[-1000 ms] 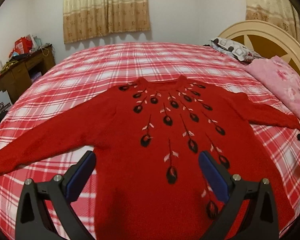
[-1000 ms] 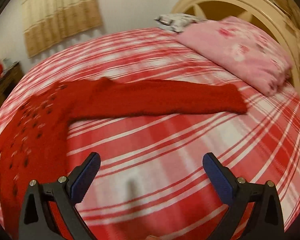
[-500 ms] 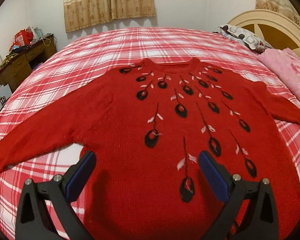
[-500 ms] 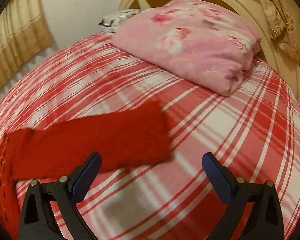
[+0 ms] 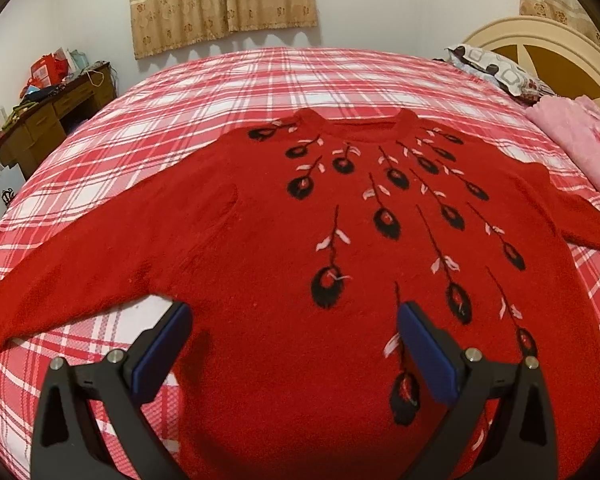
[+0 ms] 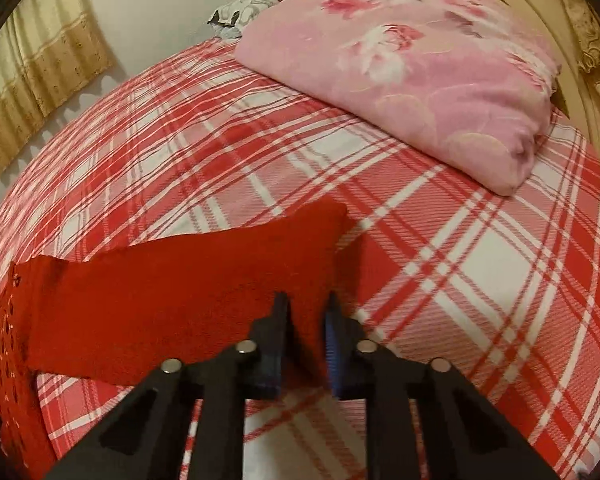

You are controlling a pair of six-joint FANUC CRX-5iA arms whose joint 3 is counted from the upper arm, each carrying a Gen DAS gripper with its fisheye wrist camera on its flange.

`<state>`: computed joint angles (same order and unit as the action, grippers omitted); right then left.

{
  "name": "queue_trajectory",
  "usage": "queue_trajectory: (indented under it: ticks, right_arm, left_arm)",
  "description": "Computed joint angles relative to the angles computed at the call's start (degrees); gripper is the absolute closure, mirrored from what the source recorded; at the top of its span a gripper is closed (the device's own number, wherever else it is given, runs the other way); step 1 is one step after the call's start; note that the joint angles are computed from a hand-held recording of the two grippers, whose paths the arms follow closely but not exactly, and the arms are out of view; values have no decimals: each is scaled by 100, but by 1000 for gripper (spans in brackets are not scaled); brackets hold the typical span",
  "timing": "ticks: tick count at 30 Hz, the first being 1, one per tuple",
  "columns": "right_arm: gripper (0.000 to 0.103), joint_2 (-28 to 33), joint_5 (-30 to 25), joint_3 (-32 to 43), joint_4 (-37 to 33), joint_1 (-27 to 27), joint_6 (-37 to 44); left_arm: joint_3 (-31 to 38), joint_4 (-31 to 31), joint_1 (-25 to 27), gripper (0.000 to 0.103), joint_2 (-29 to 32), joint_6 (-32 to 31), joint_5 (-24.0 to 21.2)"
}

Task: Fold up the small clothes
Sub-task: 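Lift the gripped sleeve up off the bed with the right tool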

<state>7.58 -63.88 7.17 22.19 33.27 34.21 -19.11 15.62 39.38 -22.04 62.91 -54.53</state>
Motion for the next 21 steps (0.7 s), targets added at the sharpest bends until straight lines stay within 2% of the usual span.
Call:
queue_trajectory:
  ticks: [12,21]
  right_arm:
    - [93,140,44,780,513,586,380]
    - [93,698,-15,1994,709,1110,943]
  left_arm:
    - [-80,384,402,0,-211,-329,-86]
    - [-166,554,781,0,-240,-509,-141]
